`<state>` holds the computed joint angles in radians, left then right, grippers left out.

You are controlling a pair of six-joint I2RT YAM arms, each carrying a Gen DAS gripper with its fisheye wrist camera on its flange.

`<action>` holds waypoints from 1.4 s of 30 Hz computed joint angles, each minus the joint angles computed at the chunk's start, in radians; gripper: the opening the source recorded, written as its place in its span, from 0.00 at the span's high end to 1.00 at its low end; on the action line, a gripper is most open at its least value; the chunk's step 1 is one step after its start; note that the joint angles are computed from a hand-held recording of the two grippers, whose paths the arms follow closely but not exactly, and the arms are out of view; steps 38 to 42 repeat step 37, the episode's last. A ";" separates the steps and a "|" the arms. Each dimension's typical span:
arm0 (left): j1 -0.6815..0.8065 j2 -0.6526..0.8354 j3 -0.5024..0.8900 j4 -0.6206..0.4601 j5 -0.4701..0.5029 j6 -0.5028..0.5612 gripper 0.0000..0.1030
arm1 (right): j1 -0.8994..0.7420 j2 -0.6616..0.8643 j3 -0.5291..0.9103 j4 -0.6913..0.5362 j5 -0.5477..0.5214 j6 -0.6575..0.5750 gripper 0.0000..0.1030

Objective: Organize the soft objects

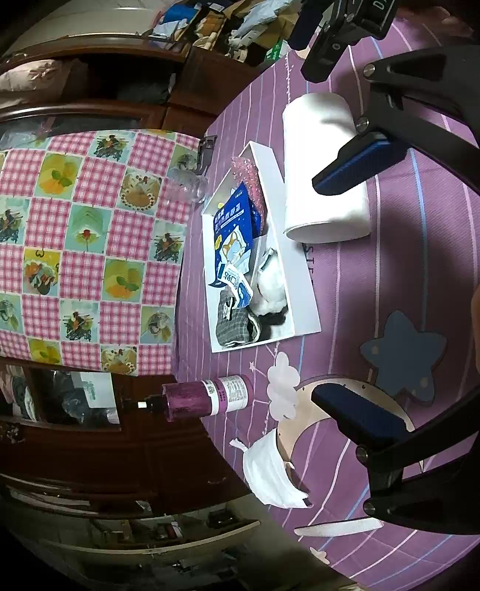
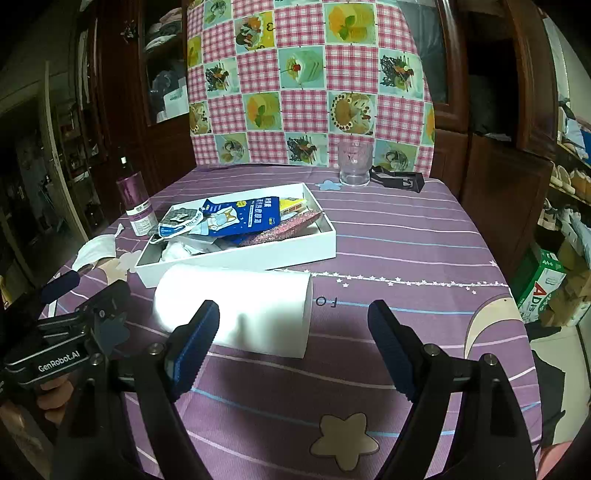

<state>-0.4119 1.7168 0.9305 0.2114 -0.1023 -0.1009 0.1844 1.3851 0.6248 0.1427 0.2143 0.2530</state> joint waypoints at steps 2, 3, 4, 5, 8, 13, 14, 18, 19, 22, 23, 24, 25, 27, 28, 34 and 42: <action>-0.002 -0.002 -0.003 0.004 -0.005 0.003 0.00 | 0.001 0.000 0.000 0.000 0.000 0.001 0.20; 0.000 -0.004 -0.004 0.005 -0.004 0.006 0.00 | 0.001 0.000 0.000 0.000 0.001 0.002 0.20; -0.001 -0.005 -0.006 0.008 -0.007 0.007 0.00 | -0.003 -0.004 -0.002 -0.001 -0.003 -0.001 0.20; 0.000 -0.006 -0.008 0.010 -0.007 0.008 0.00 | 0.001 0.000 0.000 0.002 0.000 0.002 0.20; 0.002 -0.007 -0.009 0.013 -0.006 0.009 0.00 | -0.003 -0.003 -0.002 -0.001 -0.003 -0.001 0.20; 0.001 -0.008 -0.006 0.004 -0.009 0.014 0.00 | -0.002 -0.003 -0.001 -0.002 -0.002 -0.001 0.20; 0.001 -0.008 -0.005 0.001 -0.010 0.016 0.00 | -0.002 -0.002 -0.001 -0.001 -0.002 -0.001 0.20; 0.002 -0.005 0.000 -0.005 -0.012 0.015 0.00 | -0.001 -0.001 -0.001 0.001 -0.001 -0.001 0.20; 0.002 -0.006 0.002 -0.007 -0.012 0.015 0.00 | -0.003 -0.002 -0.002 0.001 -0.004 -0.002 0.20; 0.001 -0.003 0.003 -0.007 -0.014 0.015 0.00 | -0.003 -0.001 -0.001 0.003 -0.003 -0.002 0.20; 0.001 -0.004 0.002 -0.006 -0.014 0.016 0.00 | -0.001 0.001 -0.001 0.003 -0.001 -0.001 0.20; 0.001 -0.004 0.001 -0.005 -0.016 0.015 0.00 | -0.001 0.001 -0.001 0.003 -0.002 -0.001 0.20; 0.001 -0.004 0.001 -0.002 -0.017 0.016 0.00 | -0.002 0.001 -0.001 0.002 -0.002 -0.002 0.20; 0.002 -0.002 0.002 -0.004 -0.014 0.016 0.00 | 0.001 -0.002 0.001 -0.004 0.000 -0.001 0.20; 0.003 -0.001 0.004 -0.006 -0.011 0.017 0.00 | -0.001 -0.004 0.001 -0.008 -0.002 -0.003 0.20; -0.024 -0.003 -0.031 0.067 -0.063 0.082 0.00 | 0.001 -0.008 0.002 -0.015 0.002 -0.005 0.20; -0.030 -0.004 -0.025 0.047 -0.048 0.095 0.00 | -0.001 -0.007 0.004 -0.011 0.004 -0.002 0.20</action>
